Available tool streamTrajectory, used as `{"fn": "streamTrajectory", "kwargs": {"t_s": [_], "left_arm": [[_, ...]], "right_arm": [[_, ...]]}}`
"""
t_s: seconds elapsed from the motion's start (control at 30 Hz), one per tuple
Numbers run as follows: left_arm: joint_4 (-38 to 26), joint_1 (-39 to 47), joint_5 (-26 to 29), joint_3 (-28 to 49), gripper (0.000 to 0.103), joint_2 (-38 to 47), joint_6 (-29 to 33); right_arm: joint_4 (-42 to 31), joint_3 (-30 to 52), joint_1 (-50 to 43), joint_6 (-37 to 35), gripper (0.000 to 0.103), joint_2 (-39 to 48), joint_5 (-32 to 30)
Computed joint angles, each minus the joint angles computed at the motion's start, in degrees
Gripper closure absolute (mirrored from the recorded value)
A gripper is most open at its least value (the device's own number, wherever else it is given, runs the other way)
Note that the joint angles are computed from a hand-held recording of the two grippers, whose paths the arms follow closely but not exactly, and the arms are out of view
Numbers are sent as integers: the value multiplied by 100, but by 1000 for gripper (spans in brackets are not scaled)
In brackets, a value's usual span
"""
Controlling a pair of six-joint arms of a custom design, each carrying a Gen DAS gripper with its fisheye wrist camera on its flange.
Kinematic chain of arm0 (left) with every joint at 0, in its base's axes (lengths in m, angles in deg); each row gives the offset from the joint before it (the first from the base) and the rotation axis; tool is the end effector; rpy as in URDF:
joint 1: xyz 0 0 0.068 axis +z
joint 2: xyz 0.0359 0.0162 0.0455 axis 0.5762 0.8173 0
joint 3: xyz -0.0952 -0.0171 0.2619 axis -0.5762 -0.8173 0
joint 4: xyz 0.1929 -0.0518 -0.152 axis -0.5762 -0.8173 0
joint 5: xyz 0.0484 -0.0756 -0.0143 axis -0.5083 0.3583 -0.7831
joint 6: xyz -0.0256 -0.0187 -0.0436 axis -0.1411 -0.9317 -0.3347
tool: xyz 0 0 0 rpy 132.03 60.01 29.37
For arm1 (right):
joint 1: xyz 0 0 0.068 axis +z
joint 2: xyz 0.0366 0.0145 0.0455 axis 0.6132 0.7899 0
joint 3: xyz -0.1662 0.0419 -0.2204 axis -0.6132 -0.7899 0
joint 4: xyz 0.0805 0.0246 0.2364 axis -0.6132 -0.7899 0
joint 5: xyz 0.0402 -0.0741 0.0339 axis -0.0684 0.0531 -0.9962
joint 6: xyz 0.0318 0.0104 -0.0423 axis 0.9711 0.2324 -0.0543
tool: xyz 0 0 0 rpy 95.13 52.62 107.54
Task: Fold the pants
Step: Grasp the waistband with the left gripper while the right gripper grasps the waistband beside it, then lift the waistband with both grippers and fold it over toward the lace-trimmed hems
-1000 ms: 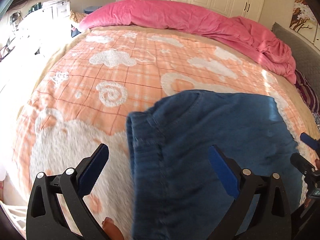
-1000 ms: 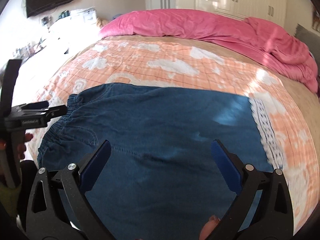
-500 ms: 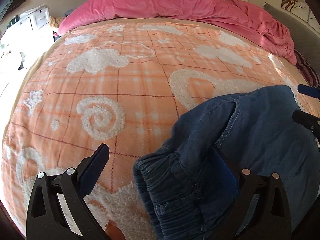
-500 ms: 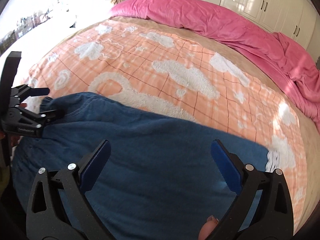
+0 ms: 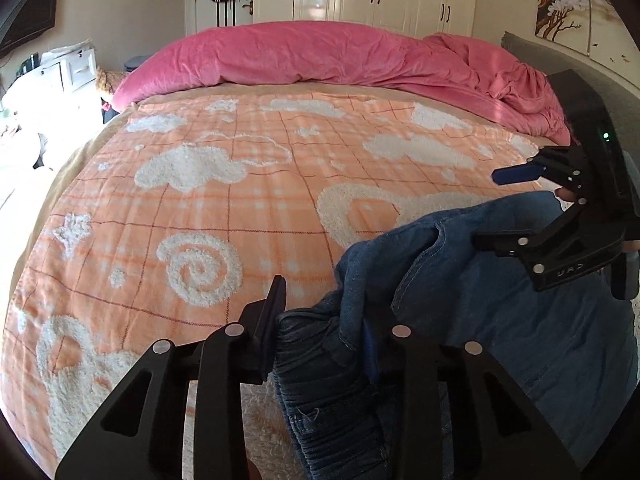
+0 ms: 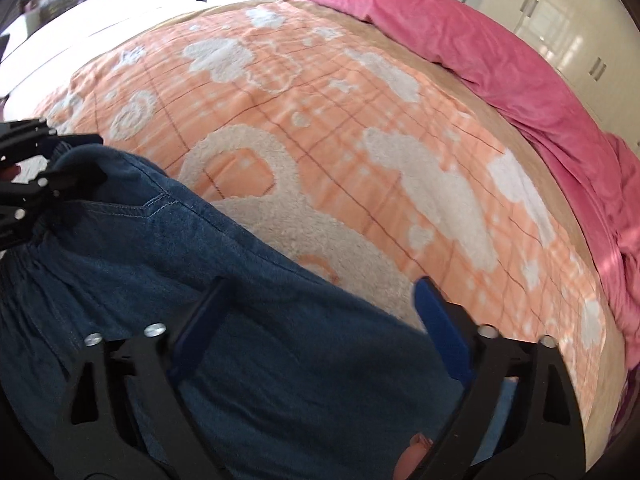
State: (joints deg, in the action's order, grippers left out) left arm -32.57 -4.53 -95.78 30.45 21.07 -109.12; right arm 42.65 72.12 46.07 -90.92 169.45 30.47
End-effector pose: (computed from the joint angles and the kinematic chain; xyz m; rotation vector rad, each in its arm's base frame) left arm 0.2518 -0.1804 0.1732 -0.4549 2.2921 0.1407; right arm 0.4103 0.0722 0.1880 -1.4686 2.0420 0.1331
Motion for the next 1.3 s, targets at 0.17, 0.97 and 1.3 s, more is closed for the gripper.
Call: {"fn": "streamTrajectory", "kwargs": {"t_s": [0.17,0.97,1.3], "left_arm": [[-151,-134,-243,106,72,50,-9],[-1546,-1861,-1523,324,71,-380,-1355],[-3213,-3044,-1557,918,71,15,-2999]], "right_arm": [[-134,-49,144,-293,79,72,-38],[-612,-2517,-2099,-556,100,-2320,-2741],[-1871,-3138,-3203,-2152,100,-2681,-2974]]}}
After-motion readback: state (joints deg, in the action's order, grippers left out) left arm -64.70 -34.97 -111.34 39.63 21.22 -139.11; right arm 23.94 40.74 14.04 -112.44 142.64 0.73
